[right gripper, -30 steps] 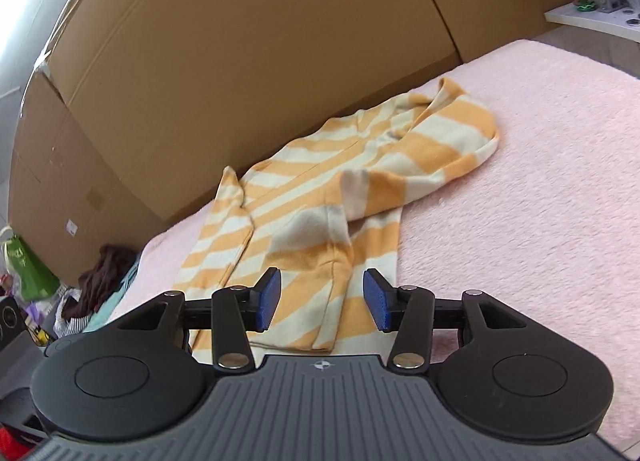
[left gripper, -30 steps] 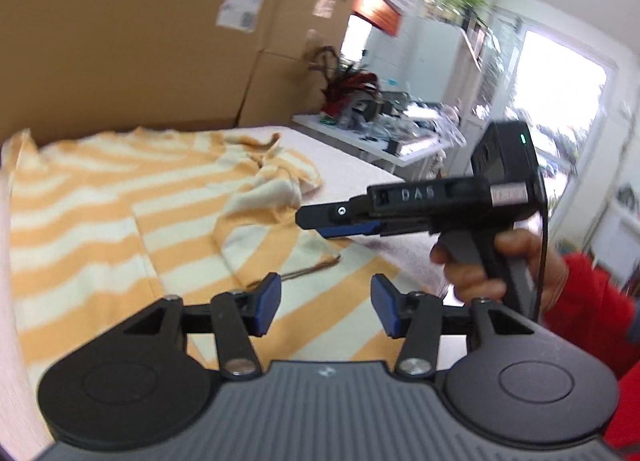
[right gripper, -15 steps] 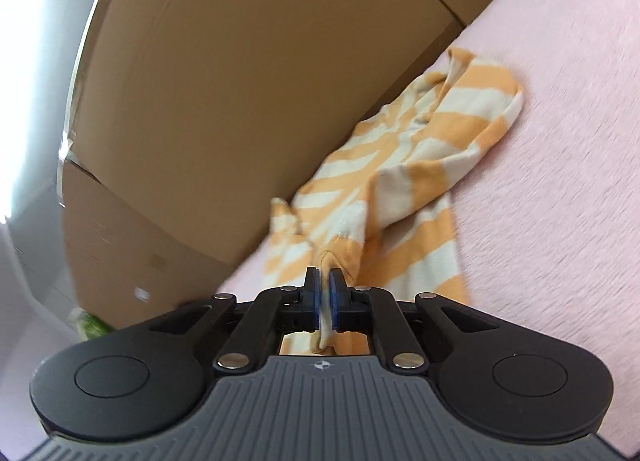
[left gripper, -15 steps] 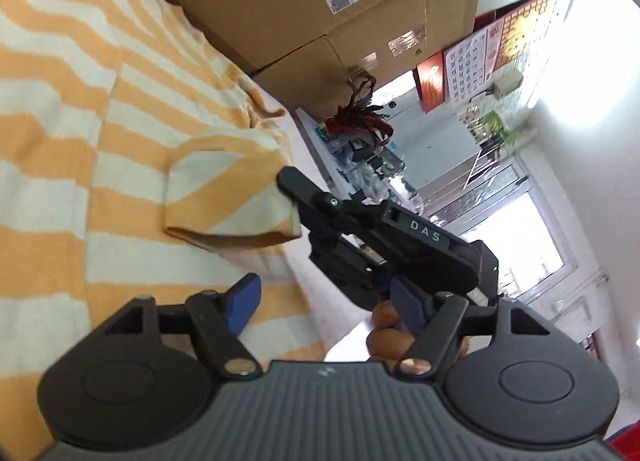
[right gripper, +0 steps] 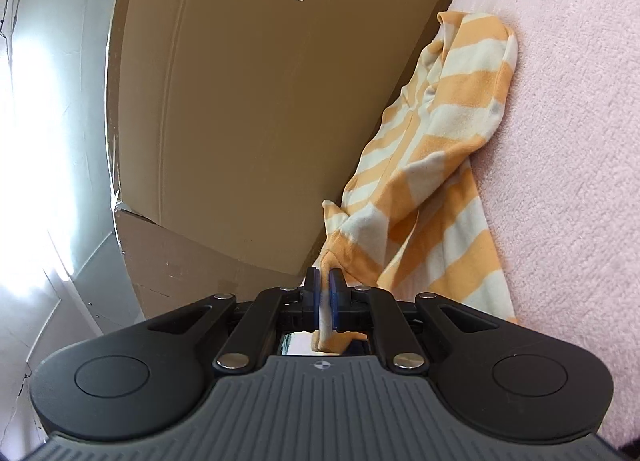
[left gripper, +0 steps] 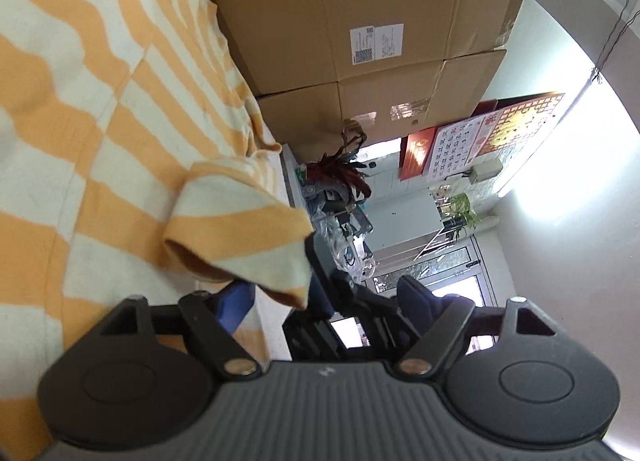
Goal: Fold clothes
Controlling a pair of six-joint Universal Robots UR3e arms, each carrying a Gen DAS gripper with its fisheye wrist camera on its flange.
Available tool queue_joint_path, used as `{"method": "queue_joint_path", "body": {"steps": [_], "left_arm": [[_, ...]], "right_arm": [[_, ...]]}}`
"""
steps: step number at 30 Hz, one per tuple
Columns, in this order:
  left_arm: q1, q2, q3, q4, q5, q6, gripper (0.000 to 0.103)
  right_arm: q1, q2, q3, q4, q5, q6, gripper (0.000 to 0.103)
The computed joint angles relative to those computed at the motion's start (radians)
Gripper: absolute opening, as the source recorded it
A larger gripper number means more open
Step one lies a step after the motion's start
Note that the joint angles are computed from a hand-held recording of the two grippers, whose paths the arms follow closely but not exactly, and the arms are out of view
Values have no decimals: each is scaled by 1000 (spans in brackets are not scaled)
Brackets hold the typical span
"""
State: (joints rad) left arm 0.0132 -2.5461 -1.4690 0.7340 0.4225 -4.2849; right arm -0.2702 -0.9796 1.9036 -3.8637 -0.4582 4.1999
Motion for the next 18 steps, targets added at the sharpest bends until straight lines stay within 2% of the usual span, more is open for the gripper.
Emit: {"method": "queue_joint_path", "body": {"steps": [4,8,10,12,14,17,18], "left_arm": [[2,-29,35,40,15,-66,81],[0,-41,54,57,23,-96,84],[-7,-34,49,49,32,-74,86],[-15,-6,18,11,52,-6,84],[-26,30,-22,-37,93,91,75],[-31,77,-73,-109,139,218,50],[-31,90,-85,-129,150,251,42]], "right_arm": [[-11,-2,30,-29,-2,5,7],[-30,15,61,-110,12,64,7],[-36,28,69,-152,18,100,7],[-37,42,66,-186,29,132,7],[-38,56,62,-220,39,165,7],[-35,51,64,-214,49,159,10],[-32,37,76,-184,46,124,11]]}}
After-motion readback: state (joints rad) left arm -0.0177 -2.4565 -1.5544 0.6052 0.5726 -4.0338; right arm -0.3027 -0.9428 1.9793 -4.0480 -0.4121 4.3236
